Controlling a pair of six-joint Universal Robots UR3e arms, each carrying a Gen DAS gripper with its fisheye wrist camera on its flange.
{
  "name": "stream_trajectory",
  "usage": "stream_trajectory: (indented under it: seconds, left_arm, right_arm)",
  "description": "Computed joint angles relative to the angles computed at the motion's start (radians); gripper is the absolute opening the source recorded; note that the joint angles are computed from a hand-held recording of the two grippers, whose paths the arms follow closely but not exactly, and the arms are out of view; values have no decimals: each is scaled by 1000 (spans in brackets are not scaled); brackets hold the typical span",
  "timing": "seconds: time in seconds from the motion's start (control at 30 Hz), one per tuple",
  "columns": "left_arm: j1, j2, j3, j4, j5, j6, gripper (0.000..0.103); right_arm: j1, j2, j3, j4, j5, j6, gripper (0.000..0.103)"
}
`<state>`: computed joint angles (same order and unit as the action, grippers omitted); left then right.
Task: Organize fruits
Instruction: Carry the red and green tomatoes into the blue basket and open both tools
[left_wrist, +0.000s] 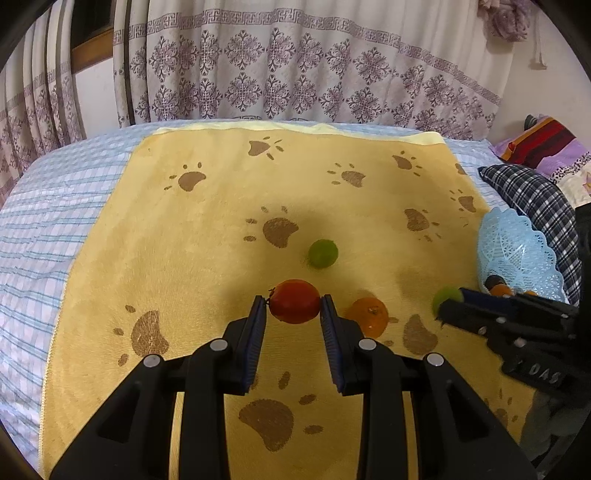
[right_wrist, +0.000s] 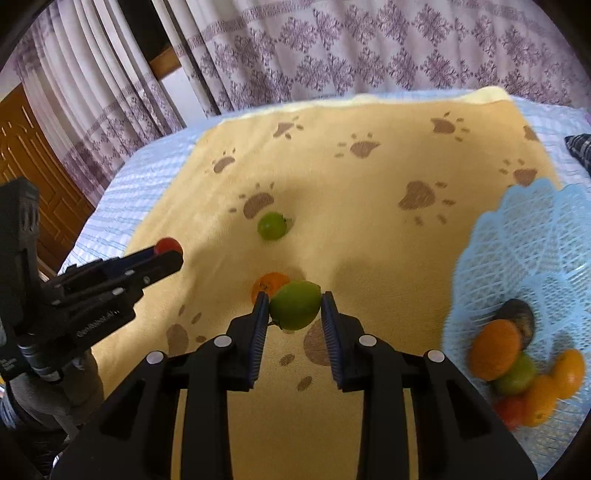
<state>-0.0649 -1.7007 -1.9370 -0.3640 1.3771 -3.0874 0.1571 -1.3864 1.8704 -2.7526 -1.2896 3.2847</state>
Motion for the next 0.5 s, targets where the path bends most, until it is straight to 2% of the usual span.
stream_trajectory:
  seconds: [0.27, 0.5]
  left_arm:
    - [-43, 34, 22, -25, 14, -8, 31]
    - [-117, 20, 75, -43, 40, -25, 31]
  right_arm:
    - [-110, -221, 132, 35, 33, -26, 30]
    - [-299, -458, 272, 121, 95, -89, 30]
